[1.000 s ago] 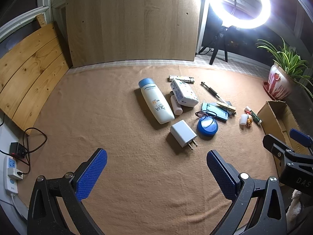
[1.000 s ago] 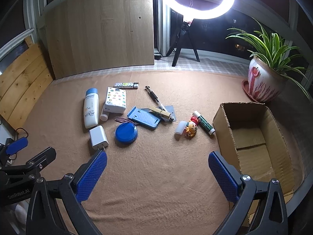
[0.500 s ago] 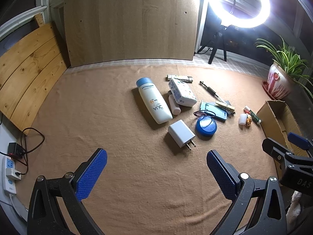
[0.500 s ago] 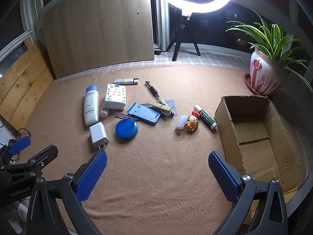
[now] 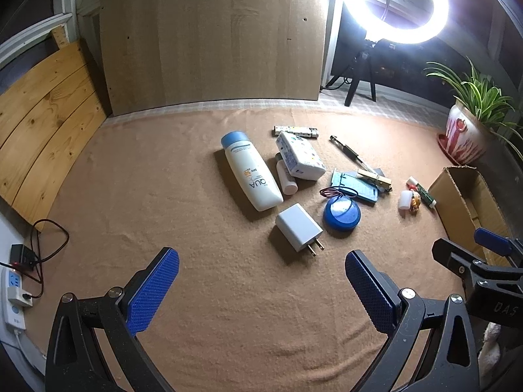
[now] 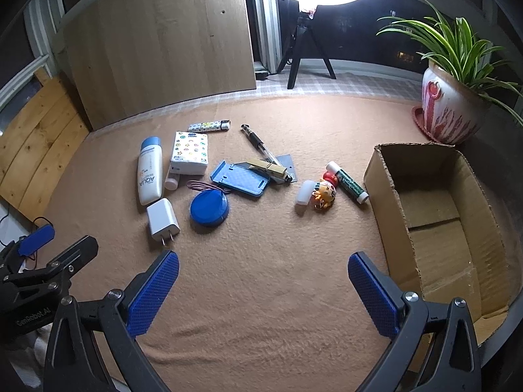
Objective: Organize objects
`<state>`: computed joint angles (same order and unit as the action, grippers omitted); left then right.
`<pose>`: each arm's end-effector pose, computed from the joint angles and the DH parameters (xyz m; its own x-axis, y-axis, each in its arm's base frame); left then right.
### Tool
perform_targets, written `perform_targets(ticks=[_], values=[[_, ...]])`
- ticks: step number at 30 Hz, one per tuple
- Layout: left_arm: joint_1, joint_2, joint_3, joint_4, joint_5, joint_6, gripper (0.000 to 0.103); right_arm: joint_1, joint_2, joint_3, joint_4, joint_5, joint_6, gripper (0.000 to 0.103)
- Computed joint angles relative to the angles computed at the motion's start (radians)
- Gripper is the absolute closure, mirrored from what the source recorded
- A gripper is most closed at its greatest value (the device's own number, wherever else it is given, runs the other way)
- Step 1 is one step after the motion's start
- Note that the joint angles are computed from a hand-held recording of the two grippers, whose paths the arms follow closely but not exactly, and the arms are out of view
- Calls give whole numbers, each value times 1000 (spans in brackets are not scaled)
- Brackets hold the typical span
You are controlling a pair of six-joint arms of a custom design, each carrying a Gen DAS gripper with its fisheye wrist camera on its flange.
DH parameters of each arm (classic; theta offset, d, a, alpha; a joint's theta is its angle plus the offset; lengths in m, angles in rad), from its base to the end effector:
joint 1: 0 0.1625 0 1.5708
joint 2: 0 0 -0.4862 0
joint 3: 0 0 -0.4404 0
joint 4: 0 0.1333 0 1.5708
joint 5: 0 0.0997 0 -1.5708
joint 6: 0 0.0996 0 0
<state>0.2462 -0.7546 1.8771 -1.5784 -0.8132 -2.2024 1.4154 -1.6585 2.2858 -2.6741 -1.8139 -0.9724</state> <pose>-0.4591 -0.3234 -0.0227 -0.5934 -0.5914 -0.5460 0.0879 0.6267 -0.7743 0.0388 -0.4584 0.3481 -0.6442 -0.5795 0.4991 -0.7007 0.7088 -0.0813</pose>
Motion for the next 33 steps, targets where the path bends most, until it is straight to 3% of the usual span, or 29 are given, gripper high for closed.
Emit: perform_targets(ticks=[15,18,33], values=[[11,-8,23,-65,23,82,0,3,18,-15,44,-2,25,5],[19,-8,27,-84,28,94,0,5,27,-21,51,-9,29,11],[72,-18,73,-207,30,159,0,6,72,-45,59,-17,54,15]])
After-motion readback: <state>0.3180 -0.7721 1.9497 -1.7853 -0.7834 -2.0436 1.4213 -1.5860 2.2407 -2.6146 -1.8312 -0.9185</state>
